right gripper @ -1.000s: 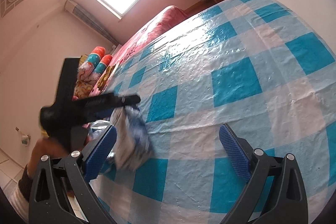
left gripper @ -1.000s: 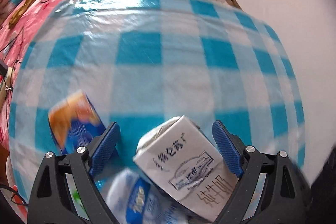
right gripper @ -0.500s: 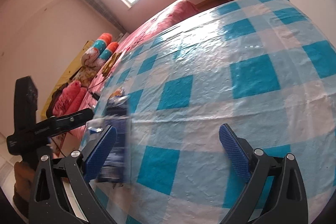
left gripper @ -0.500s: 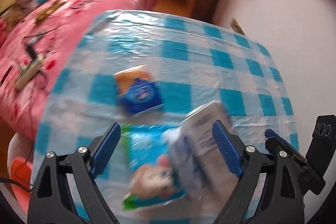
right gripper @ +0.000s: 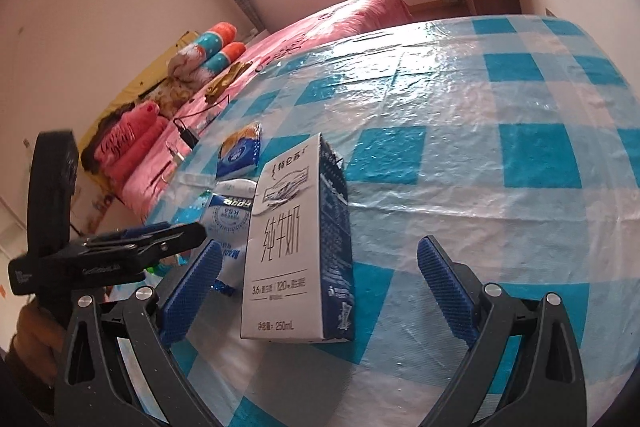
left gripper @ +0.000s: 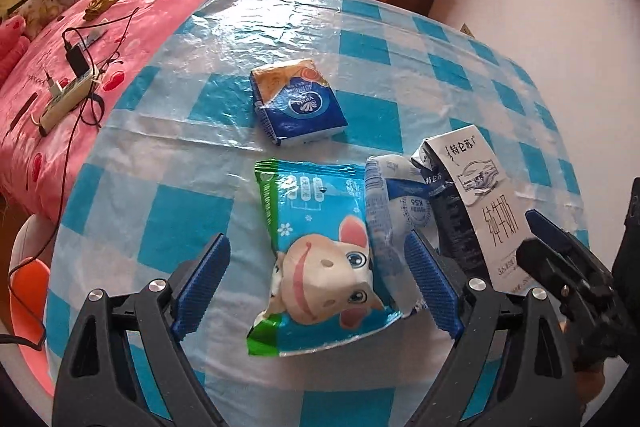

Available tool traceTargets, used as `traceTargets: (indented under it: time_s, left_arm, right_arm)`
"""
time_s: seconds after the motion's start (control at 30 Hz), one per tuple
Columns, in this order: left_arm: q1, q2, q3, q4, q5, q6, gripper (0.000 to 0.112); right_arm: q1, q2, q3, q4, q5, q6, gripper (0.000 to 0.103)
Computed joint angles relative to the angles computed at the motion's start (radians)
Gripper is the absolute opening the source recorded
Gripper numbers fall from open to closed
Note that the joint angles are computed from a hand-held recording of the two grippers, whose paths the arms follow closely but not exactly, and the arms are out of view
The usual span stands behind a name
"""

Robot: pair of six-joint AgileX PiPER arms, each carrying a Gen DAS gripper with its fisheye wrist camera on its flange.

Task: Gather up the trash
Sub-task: 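Close the left tool on the blue cow-print snack bag while the right tool approaches the white milk carton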

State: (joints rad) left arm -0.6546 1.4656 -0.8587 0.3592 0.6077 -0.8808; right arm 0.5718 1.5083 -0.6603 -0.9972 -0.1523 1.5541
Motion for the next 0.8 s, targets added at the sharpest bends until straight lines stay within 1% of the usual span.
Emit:
traceTargets:
  time_s: [0.07,0.17,0.23,0.3,0.37,0.4,0.43,0.5,0.57,0.6,0.67,0.8]
  left_arm:
    - [0.002,0.009,0.003,0.002,-0.016,0.006,0.089]
    - [0.015,0.020,0.018,-0.041,-0.058,0.042,0.089]
    - [0.016,0.020,0.033,-0.070,-0.086,0.061,0.089]
    - [-0.004,0.011,0.049,-0.037,-0.105,0.031,0.089]
    - [-0.011,0.004,0.065,-0.035,-0.128,0.032,0.089]
    - [-0.014,0.001,0.070,-0.038,-0.137,0.036,0.089]
    - [-0.017,-0.003,0.076,-0.051,-0.147,0.050,0.089]
    - [-0.023,-0.009,0.081,-0.123,-0.163,0.134,0.089]
    - [-0.034,-0.008,0.076,-0.176,-0.161,0.206,0.089]
    - [-0.047,-0.004,0.067,-0.164,-0.144,0.206,0.089]
    - [-0.069,-0.005,0.059,-0.093,-0.122,0.143,0.089]
    - [-0.051,-0.033,0.068,-0.056,-0.111,0.088,0.089]
  right_arm:
    - [0.009,0.007,-0.008,-0.006,0.012,0.004,0.097]
    - [0.019,0.011,-0.014,-0.008,0.022,0.003,0.097]
    - [0.024,0.022,-0.030,-0.066,0.028,0.058,0.097]
    - [0.029,0.029,-0.039,-0.084,0.035,0.075,0.097]
    - [0.029,0.035,-0.043,-0.086,0.033,0.075,0.097]
    - [0.037,0.042,-0.057,-0.118,0.041,0.112,0.097]
    - [0.026,0.035,-0.049,-0.159,0.032,0.148,0.097]
    - [0.024,0.040,-0.054,-0.172,0.030,0.163,0.097]
    - [0.016,0.039,-0.050,-0.177,0.021,0.167,0.097]
    - [0.009,0.038,-0.047,-0.176,0.014,0.166,0.097]
    - [0.003,0.037,-0.042,-0.154,0.005,0.147,0.097]
    - [0.007,0.039,-0.044,-0.150,0.007,0.140,0.097]
